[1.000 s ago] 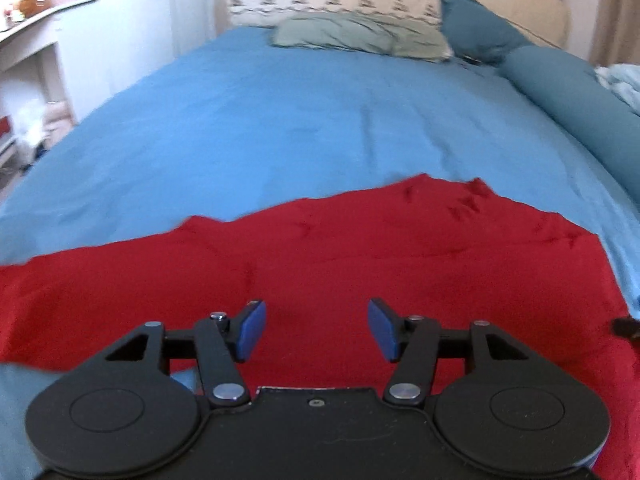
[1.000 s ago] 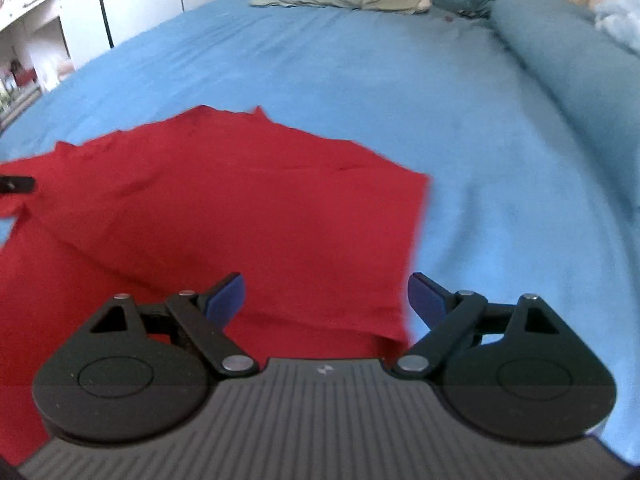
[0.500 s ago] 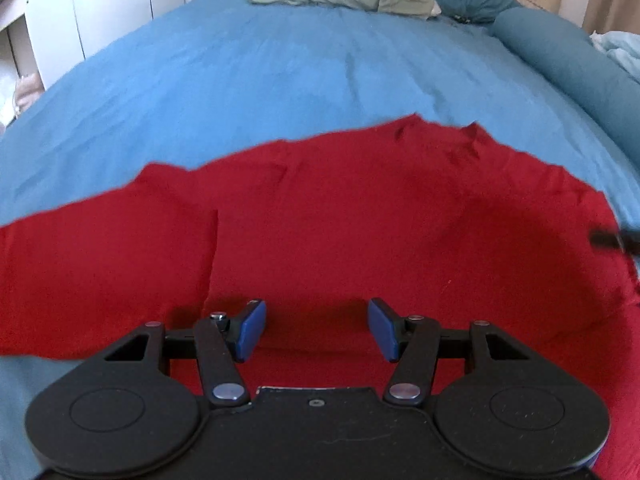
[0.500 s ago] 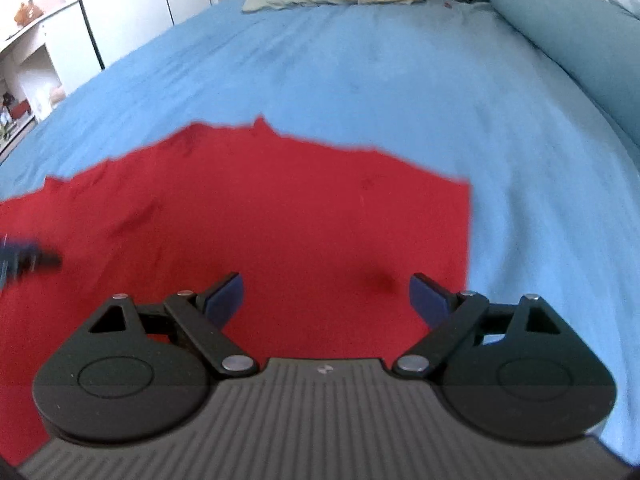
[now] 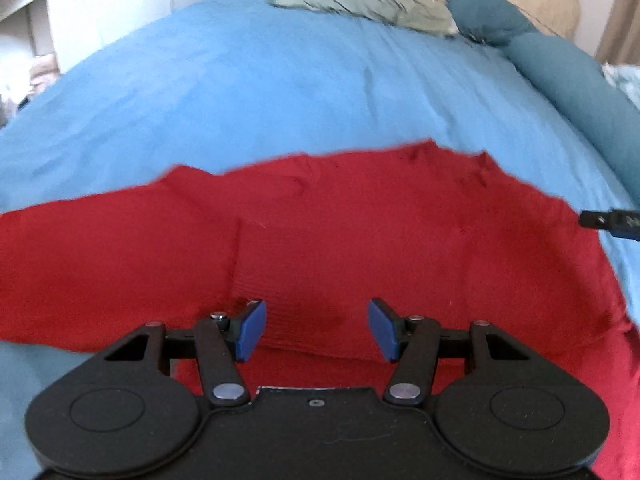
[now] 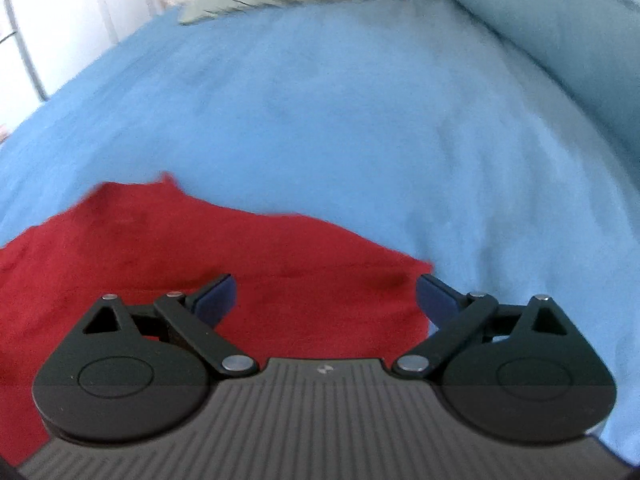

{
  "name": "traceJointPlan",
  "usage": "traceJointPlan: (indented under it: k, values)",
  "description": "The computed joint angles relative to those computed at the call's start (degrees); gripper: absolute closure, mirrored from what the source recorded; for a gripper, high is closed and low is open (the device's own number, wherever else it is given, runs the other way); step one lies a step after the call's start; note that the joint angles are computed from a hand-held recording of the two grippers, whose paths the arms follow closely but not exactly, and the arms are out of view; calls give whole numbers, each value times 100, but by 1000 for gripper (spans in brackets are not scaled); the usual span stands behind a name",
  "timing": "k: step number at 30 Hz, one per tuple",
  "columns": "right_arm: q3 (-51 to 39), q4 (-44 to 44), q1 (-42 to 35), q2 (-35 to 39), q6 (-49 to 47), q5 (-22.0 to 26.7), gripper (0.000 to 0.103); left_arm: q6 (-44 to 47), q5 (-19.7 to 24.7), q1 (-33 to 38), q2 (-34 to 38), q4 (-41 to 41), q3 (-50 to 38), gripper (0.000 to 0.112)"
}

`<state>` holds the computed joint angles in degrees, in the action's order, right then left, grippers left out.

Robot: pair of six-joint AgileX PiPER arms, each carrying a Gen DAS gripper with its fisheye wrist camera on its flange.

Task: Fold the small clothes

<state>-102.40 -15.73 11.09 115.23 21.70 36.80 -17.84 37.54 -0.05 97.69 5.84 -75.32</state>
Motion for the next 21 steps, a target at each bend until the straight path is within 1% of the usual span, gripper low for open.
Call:
traceJointPlan:
  k: [3,4,6,8,10,11,12,16,18,21]
  values:
    - [57,-387,414,-507,250,308,0,-135,333,140,-522,19,-9,50]
    - [-45,-310,562,-655,197,589,0,-176,493,190,-667,41,-55,50]
    - [-403,-355,894,-703,348,1082,0,-122,767,396,-994,-24,-109,49]
    - [-791,-316,1219,-691,487,1597,0,-13,1011,679,-1238,-101,-170,42]
    - [-1142,-370,1567,-617,806,2047,0,56,1183,1002,-1447,-137,-178,23]
    - [-1247,-396,1728,-571,948,2173,0,114,1257,1209,-1504,-178,-208,17]
    - [-1401,-456,1899,-477,1102,2301,0,157,1275,1410,-1581,-200,-173,11]
    - [-1795,-782,2486,-188,1656,2628,0,656,1207,2410,-1672,-448,-34,11]
    - [-2158,-1000,2725,100,1802,2861,0,817,1007,2872,-1603,-484,54,11]
    - [-2550,-1132,2995,475,2003,3065,0,1100,663,3618,-1398,-643,154,13]
